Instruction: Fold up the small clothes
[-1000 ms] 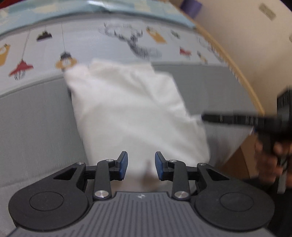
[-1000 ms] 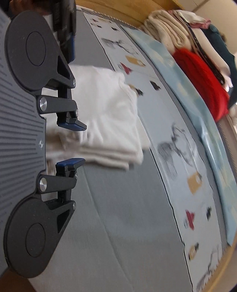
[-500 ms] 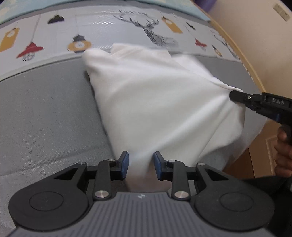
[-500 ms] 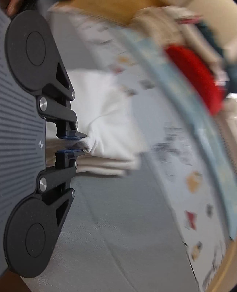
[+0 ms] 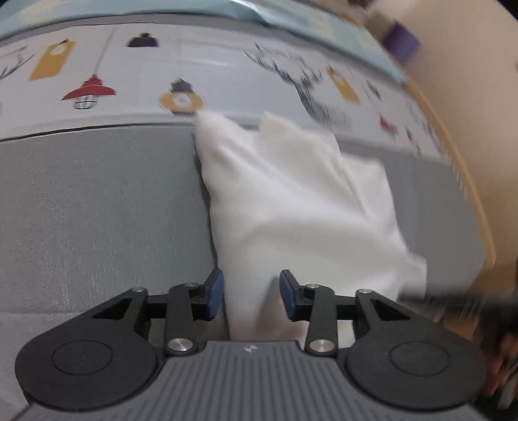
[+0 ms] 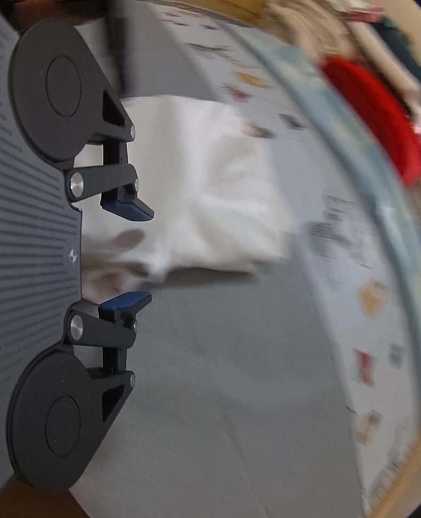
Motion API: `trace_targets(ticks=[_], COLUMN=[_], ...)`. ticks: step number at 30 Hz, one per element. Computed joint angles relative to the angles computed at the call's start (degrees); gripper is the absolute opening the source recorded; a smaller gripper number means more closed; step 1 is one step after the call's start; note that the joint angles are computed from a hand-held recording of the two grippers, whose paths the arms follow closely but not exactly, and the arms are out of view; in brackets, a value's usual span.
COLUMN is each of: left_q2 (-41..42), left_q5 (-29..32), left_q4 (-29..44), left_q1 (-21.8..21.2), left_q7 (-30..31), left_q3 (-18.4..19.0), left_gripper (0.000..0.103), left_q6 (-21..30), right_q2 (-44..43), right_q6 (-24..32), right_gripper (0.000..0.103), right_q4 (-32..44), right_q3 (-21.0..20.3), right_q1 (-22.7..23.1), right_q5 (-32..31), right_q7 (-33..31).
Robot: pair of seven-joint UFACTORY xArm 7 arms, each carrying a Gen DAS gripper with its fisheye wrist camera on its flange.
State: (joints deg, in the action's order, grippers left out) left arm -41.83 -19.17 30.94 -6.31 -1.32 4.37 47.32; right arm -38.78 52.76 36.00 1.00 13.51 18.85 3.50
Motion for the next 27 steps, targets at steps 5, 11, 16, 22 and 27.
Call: trace_targets(ticks=[5, 11, 16, 22, 27], left_q2=[2.08, 9.16, 13.75, 13.61, 12.50], left_q5=[-3.30, -8.92, -12.14, -6.80, -10.51], left_q4=[-0.24, 1.13, 3.09, 2.69, 3.80], left_q1=[-0.53, -2.44, -3.38, 0.14, -1.91], left_q7=[-2.97, -4.88, -2.27, -6.47, -2.51], left_q3=[-0.02, 2.70, 3.10, -0.09, 4.85], left_gripper=[0.053, 0.054, 0.026, 0.005, 0.046], left_q6=[-6.10, -12.74, -14.52, -18.85, -12.73], right_q2=[1.06, -2.53, -3.81, -1.47, -2.79], right_q6=[6.51, 7.51, 7.00, 9.86, 0.60], right_gripper=[0.050, 0.008, 0.004, 0.004, 0.011], right_q4=[0.89, -0.89, -0.99, 0.23, -1.03], right_q3=[-1.06, -2.95, -5.07, -2.83, -1.02], right_q1=[1.84, 1.24, -0.78, -2.79, -3.09], right_q5=[-0.52, 2.30, 3.95, 1.42, 2.08], right_q7=[-5.98, -11.44, -13.70, -12.42, -10.89])
